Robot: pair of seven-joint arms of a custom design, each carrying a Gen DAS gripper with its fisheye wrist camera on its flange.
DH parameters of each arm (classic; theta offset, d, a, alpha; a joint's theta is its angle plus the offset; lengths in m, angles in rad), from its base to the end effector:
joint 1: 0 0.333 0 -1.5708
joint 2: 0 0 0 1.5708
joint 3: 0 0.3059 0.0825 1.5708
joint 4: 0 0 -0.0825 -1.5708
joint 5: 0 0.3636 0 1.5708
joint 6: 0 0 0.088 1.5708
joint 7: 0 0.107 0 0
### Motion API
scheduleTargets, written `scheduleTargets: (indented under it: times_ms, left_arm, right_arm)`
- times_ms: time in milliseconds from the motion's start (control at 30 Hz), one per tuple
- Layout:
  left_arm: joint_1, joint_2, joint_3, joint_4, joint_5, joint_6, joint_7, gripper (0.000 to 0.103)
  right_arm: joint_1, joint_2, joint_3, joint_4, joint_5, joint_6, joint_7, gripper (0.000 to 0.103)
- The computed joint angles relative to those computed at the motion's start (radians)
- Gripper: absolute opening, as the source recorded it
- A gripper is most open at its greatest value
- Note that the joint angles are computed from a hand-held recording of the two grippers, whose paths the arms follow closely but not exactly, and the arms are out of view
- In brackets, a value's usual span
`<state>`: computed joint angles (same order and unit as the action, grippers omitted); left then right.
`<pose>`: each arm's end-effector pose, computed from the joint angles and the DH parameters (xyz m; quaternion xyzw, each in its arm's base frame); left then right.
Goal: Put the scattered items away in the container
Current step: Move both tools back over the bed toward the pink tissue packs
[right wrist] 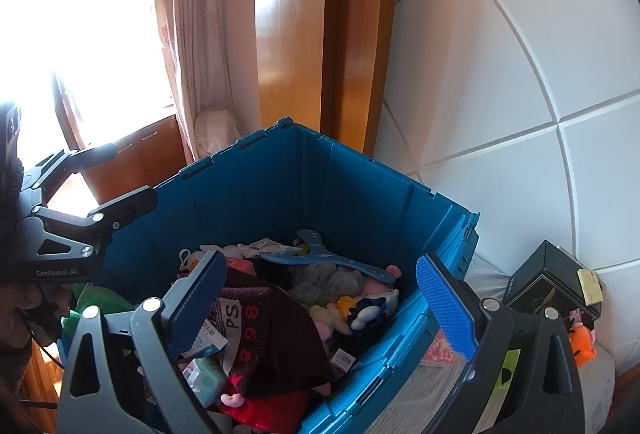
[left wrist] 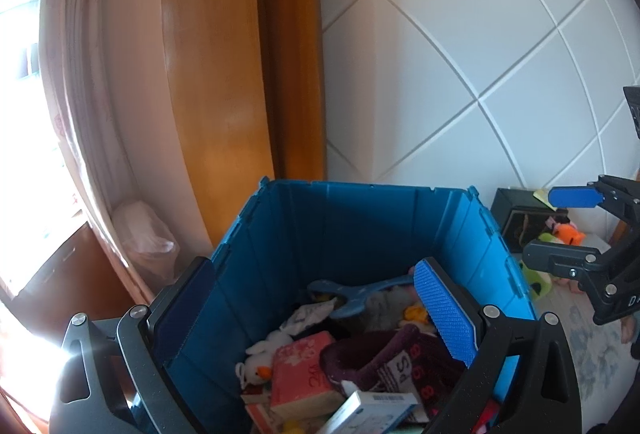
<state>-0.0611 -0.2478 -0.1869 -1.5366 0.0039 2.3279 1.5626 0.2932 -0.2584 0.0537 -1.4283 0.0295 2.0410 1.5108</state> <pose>0.4508 -0.1357 0.8493 -0.5291 0.6892 -0.3774 0.3204 0.4137 0.1583 0.8659 -0.7583 0.4971 -0.2460 0.3426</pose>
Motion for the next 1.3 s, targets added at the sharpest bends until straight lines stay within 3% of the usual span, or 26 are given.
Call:
scheduleTargets:
  times_ms: [267, 433, 633, 800, 1000, 1133, 1233, 1300]
  left_arm:
    - [-0.053, -0.033, -0.067, 0.012, 0.031, -0.063, -0.02, 0.101]
    - [-0.105, -0.018, -0.146, 0.043, 0.076, -0.105, -0.096, 0.101]
    - [-0.206, 0.114, -0.261, 0.175, 0.221, -0.186, -0.262, 0.101]
    - [-0.34, 0.295, -0.319, 0.328, 0.392, -0.279, -0.396, 0.101]
    - [-0.523, 0.506, -0.277, 0.459, 0.575, -0.351, -0.523, 0.101]
    - [-0.612, 0.634, -0.198, 0.519, 0.647, -0.348, -0.62, 0.101]
    - [-0.643, 0.726, -0.136, 0.569, 0.644, -0.315, -0.698, 0.101]
    - [-0.677, 0.825, -0.089, 0.675, 0.646, -0.337, -0.718, 0.101]
  right_arm:
    - [-0.029, -0.285, -0.085, -0.332, 0.039, 0.084, -0.017, 0.097]
    - [-0.075, -0.47, -0.159, -0.504, 0.012, 0.032, -0.045, 0.097]
    - [-0.144, -0.619, -0.264, -0.599, -0.028, -0.064, -0.111, 0.098]
    - [-0.203, -0.678, -0.353, -0.635, -0.059, -0.112, -0.187, 0.098]
    - [-0.295, -0.688, -0.46, -0.671, -0.087, -0.144, -0.263, 0.098]
    - [-0.363, -0.683, -0.51, -0.703, -0.105, -0.162, -0.306, 0.098]
    - [-0.411, -0.674, -0.534, -0.723, -0.115, -0.166, -0.334, 0.098]
    - [-0.441, -0.669, -0.543, -0.734, -0.119, -0.168, -0.347, 0.098]
